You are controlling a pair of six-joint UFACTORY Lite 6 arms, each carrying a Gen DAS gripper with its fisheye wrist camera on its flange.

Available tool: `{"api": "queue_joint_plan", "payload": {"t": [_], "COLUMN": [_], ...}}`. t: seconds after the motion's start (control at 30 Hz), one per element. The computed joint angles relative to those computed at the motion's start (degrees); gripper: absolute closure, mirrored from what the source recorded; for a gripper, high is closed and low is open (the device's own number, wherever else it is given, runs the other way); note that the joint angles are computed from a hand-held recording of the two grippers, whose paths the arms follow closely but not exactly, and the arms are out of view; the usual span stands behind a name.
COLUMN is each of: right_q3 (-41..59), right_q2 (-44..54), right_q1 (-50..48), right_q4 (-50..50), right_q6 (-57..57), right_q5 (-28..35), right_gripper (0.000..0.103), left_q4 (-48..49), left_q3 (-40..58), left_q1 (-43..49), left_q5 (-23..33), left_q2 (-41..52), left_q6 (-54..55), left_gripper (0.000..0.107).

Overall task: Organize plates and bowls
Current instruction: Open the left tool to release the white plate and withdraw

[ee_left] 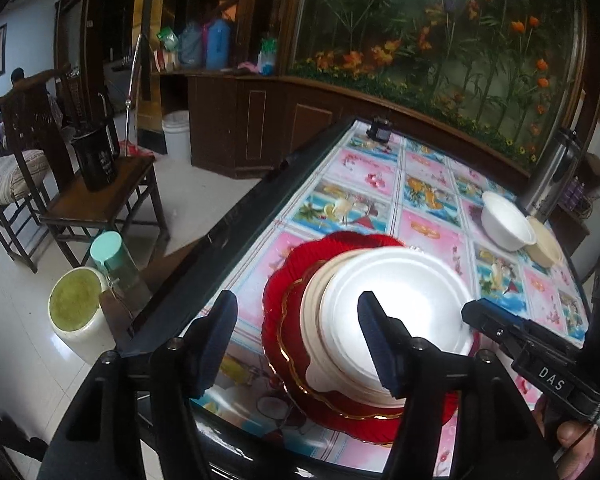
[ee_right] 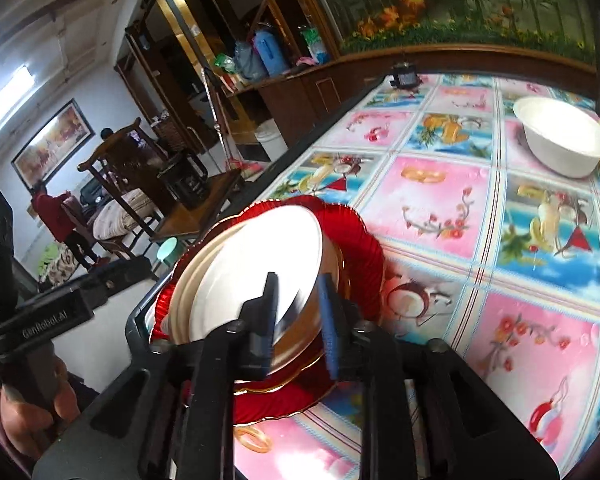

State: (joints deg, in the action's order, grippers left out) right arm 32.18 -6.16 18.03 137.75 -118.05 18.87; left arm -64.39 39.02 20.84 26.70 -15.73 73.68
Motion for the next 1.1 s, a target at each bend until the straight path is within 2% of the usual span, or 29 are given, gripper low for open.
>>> {"api": "queue_joint_plan", "payload": {"t": [0.2,0.37,0.5,0.67,0.9,0.97,1.1], "right_q3": [-2.73,2.34,0.62,-2.67,-3.63,-2.89,-0.58], "right_q2": [-1.81,5.34,4.64,1.36,3.85,5.03,8.09], "right_q1": [-6.96,-1.64,-2.44,-12.00,-29.14,-33.38,-42.02], "right_q4": [-0.66,10.11,12.03,1.96,-9.32,-13.74,-21.84], "right_q6": [1.53,-9.58,-12.61,-4.40,1.12,3.97,8.93], "right_q5": [3.70,-0.35,2.55,6.88,11.75,13.34,16.97], "right_gripper": [0.071,0.071,0.071,0.071,0.071,0.071,0.071], "left_q4": [-0.01,1.09,1.71,3.20,11.15,14.77,27.62], "left_q3": [-0.40,-1.10,-0.19,0.85,0.09,0.40,2.27], "left_q1": [-2.44,-4.99,-3.57,-4.50,-15.60,-19.42,-30.04], "left_q5": [-0.25,-1.05,-0.85,-1.03,-5.02,-6.31,-10.05], "left_q2": [-2.74,-3.16,-2.01,-1.49,-3.13,-3.15,-1.93], "left_q6": [-2.34,-4.61,-5.36,-8.29,-18.82,-23.51,-39.44], "left_gripper": [0.036,0.036,0.036,0.036,0.034,0.034,0.031]}}
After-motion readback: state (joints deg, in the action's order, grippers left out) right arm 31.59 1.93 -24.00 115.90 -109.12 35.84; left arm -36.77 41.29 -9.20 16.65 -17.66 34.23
